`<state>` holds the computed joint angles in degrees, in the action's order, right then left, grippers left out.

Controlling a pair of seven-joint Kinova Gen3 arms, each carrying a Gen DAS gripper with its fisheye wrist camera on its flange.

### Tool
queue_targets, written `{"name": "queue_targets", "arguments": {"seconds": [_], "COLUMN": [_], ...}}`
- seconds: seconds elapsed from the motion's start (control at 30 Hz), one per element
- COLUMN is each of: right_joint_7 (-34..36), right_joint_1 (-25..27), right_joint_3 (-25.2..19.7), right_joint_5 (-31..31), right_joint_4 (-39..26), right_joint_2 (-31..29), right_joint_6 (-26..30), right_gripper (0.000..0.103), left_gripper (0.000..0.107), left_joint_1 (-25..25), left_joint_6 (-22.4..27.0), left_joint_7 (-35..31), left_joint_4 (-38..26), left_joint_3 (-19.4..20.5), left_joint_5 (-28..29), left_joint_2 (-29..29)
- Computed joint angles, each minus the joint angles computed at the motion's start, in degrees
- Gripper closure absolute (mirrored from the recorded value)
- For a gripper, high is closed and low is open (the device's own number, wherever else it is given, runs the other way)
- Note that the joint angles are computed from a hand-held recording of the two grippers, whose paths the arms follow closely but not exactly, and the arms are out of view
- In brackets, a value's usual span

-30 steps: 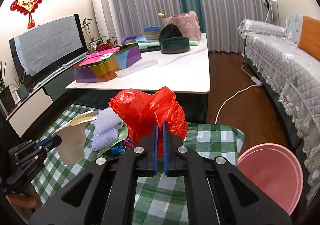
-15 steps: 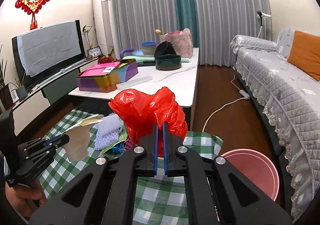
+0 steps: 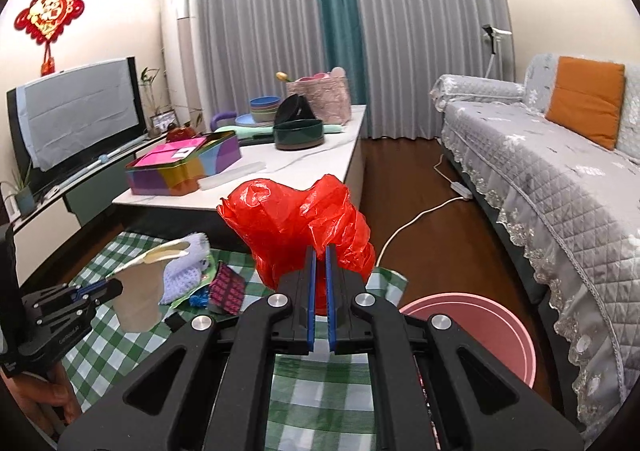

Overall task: Collect trash
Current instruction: 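Lift the white bag with the left gripper while the right gripper lifts the red bag, then carry the white bag and red bag in both grippers over the pink bucket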

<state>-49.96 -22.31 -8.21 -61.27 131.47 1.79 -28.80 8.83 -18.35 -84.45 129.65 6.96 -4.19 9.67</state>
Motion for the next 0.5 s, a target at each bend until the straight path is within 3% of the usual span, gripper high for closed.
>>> {"name": "queue_targets", "arguments": {"seconds": [0.5], "right_joint_7": [-0.5], "right_joint_1": [2.8], "right_joint_3": [-0.3], "right_joint_5": [-2.0], "right_joint_4": [3.3], "right_joint_2": [-2.4], "right_joint_6": [-2.4], "right_gripper": [0.098], "left_gripper": [0.102], "left_joint_1": [2.3], "left_joint_6": [0.5], "left_joint_7": [0.9], "left_joint_4": [-1.9], "left_joint_3": [1.4], "left_joint_5": [-0.2], "left_joint_2": [1.7]}}
